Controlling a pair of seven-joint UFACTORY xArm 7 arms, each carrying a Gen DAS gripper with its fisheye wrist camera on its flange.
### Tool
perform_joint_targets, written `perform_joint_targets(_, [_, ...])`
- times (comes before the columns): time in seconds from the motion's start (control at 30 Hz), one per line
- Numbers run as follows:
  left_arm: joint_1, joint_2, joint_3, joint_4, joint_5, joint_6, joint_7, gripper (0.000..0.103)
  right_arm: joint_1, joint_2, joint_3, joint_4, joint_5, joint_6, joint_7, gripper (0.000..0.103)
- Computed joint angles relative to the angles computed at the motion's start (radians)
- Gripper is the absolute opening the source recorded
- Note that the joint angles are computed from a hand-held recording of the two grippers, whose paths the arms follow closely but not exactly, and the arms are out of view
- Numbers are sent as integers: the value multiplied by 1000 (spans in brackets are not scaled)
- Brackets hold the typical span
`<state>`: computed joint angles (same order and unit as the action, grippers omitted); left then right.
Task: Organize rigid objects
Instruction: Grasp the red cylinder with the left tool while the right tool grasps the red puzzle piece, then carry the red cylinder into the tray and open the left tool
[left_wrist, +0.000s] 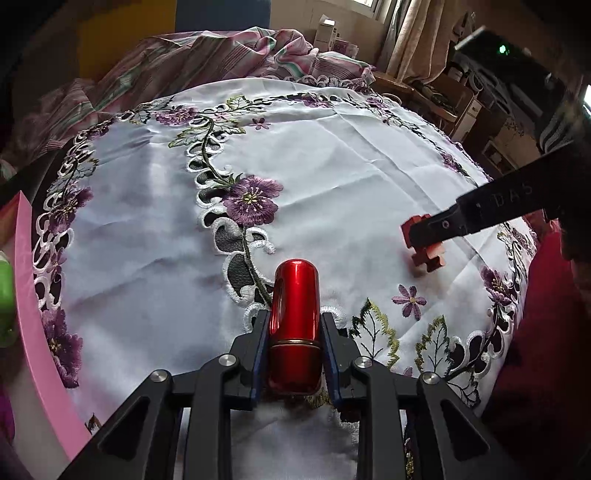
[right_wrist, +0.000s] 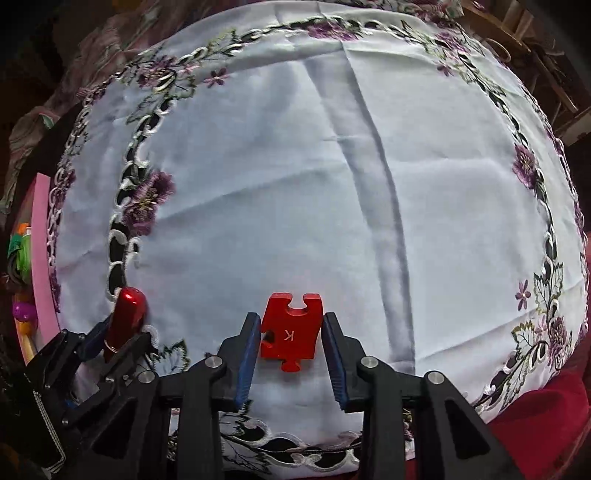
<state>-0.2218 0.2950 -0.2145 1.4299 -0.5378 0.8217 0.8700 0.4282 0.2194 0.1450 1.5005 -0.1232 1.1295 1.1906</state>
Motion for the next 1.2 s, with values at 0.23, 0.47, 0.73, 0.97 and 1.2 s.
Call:
perform_joint_targets(0.23, [30, -48, 21, -46, -34, 12, -14, 26, 64, 168, -23, 205, -129, -19, -6, 34])
perform_joint_targets(0.47, [50, -93, 42, -101, -56, 1, 9, 26, 115, 227, -66, 223, -174, -58, 20, 33])
perform_joint_targets(0.73, [45, -131, 52, -142, -56, -33, 18, 26, 117, 217, -62, 201, -193, -74, -7, 40])
perform_joint_targets(0.97, [48, -158, 64, -153, -71, -59, 23, 26, 137, 244, -71, 241, -234, -36, -39, 44])
perform_joint_targets(1.2, [58, -183, 74, -148, -112, -75, 34, 26, 173, 332, -88, 373, -262, 40, -81, 38])
